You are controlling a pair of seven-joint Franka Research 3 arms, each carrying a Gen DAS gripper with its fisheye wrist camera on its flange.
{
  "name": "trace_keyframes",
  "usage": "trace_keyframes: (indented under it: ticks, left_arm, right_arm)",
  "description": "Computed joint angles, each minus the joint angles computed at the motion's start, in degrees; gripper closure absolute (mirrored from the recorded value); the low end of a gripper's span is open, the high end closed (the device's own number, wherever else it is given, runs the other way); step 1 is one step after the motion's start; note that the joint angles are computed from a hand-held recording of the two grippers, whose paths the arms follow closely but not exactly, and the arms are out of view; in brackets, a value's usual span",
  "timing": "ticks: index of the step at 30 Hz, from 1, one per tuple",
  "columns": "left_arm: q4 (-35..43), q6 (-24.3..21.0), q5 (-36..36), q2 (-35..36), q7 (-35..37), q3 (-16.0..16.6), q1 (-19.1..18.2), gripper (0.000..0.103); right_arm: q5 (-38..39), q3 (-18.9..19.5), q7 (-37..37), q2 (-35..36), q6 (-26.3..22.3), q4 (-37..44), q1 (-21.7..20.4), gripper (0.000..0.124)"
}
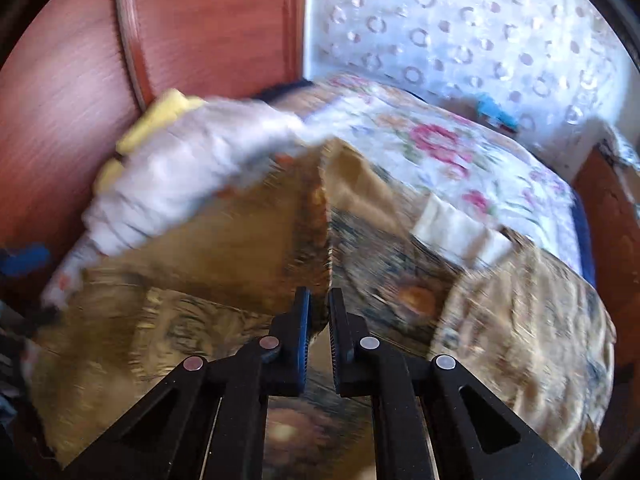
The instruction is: Fold small clothes
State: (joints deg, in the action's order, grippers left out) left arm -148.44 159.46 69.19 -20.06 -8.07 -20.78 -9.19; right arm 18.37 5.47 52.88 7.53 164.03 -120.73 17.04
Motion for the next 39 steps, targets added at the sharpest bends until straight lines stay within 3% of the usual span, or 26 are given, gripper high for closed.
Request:
trace_keyframes:
  ticks: [3,7,10,16,18,19,22,24,29,35,39]
  left_arm:
    - [2.38,0.4,1.06,2.24,-0.16,0.39,0.67,0.031]
    - [4.57,0.89,0.99,5.3,0.35,1.31,0.36,0.031]
    - [5.07,0.88,0.76,6.8,0.67,1.53,-0.52,0.031]
    - [5.03,0.41,-1.25,8.17,2.42,1.68,-2.77,0.031]
    - [5.68,-0.68,-3.3,8.75,4.32,1.71,-3.59,0.03]
    - [6.06,-1.21,-3.3,8.91,4.33,1.52,-3.81,0.026]
    - [7.66,-2.95,-2.18,9.46,4.37,0.8,-4.71,0.021]
    - [9.26,-5.31,-2.26,10.08,4.58,0.17,-5.76,0.016]
    - [13.01,-4.78,-0.04,12.69,4.43,0.12,-7.95,0.016]
    - [19.73,-5.09,-1.34,19.51,8.25,0.73,-11.94,0.016]
    - [23.63,-3.86,-3.12,24.17,10.78,1.88,-14.68,0.016]
  right_arm:
    - [0.74,0.09,0.33,1.33,-0.15,0.58,-0.27,0.114]
    - [8.39,2.14,-4.66,1.89,0.17,1.39,-2.35,0.101]
    - [17.65,3.83,-13.23,1.06,-0.8,1.03,-4.51,0.094]
    - [33.91,2.49,-30.93,-3.75,-1.03,-4.51,-5.83,0.087]
    - [39.36,0.68,-37.42,-6.26,-4.17,-7.09,-6.14,0.072]
    - [39.77,-0.23,-38.45,-6.91,-4.01,-8.55,-5.89,0.062]
    - [40.64,-2.42,-41.37,-9.17,-3.31,-12.51,-5.49,0.057]
    - [41.97,-3.65,-43.1,-11.06,-2.39,-15.03,-5.4,0.055]
    - [45.52,-6.5,-47.22,-15.6,-1.34,-19.96,-5.35,0.054]
    - [41.08,-7.98,-44.54,-20.09,3.33,-26.21,-5.13,0.054]
    - [38.91,-9.72,-41.61,-21.23,2.49,-27.71,-4.78,0.053]
